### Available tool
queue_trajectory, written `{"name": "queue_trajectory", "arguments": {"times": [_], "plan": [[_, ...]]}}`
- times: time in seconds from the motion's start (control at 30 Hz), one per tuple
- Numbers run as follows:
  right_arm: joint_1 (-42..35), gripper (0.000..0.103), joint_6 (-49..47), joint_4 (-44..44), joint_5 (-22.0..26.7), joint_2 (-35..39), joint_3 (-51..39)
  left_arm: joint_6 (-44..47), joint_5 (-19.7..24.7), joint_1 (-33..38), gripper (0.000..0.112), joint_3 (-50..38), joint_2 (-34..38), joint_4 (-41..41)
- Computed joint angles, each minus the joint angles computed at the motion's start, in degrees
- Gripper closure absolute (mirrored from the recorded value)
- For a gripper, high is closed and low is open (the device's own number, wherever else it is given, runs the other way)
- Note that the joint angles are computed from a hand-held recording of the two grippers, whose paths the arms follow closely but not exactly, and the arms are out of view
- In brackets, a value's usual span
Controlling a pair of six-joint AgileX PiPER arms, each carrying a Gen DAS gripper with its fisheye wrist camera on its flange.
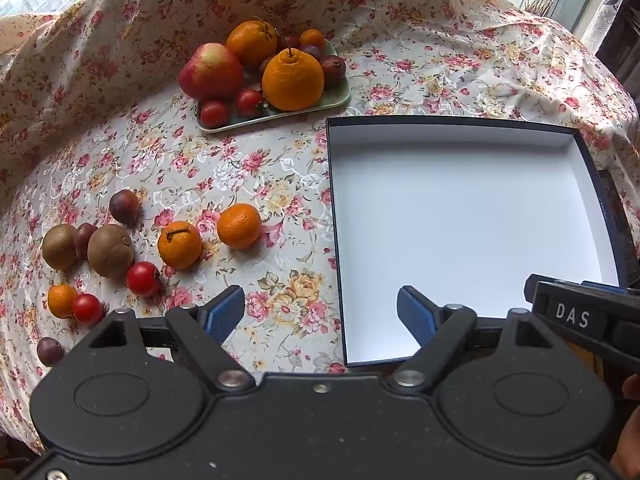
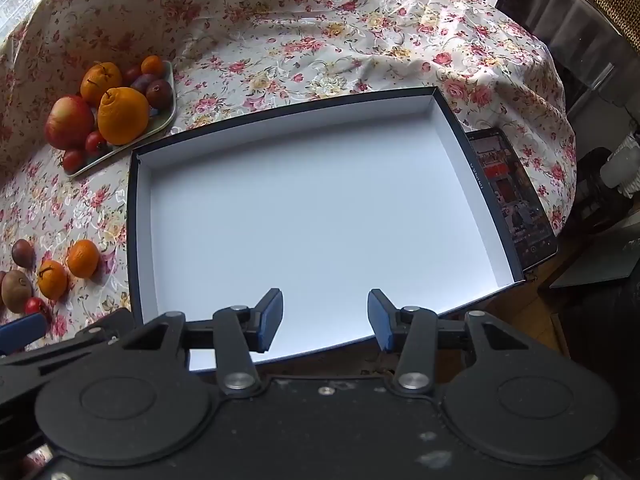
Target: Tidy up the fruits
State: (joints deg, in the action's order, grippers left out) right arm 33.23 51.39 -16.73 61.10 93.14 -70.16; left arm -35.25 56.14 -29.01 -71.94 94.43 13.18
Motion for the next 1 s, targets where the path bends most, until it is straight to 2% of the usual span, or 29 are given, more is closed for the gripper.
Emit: {"name": "queue_trajectory", "arguments": {"times": [0.27,1.0], "plan": [[-0.91,0.055,-0.84,0.39,-0.48,-0.41,0.64,-0.32,1.17,0.3,0.028,-0.58,0.2,-0.16],[-0.11,0.055,-0.56,0.21,0.17,-0.09,0.1,-1.29,0.76,-0.51,0.028,-0.53,0.45,0.61]]}}
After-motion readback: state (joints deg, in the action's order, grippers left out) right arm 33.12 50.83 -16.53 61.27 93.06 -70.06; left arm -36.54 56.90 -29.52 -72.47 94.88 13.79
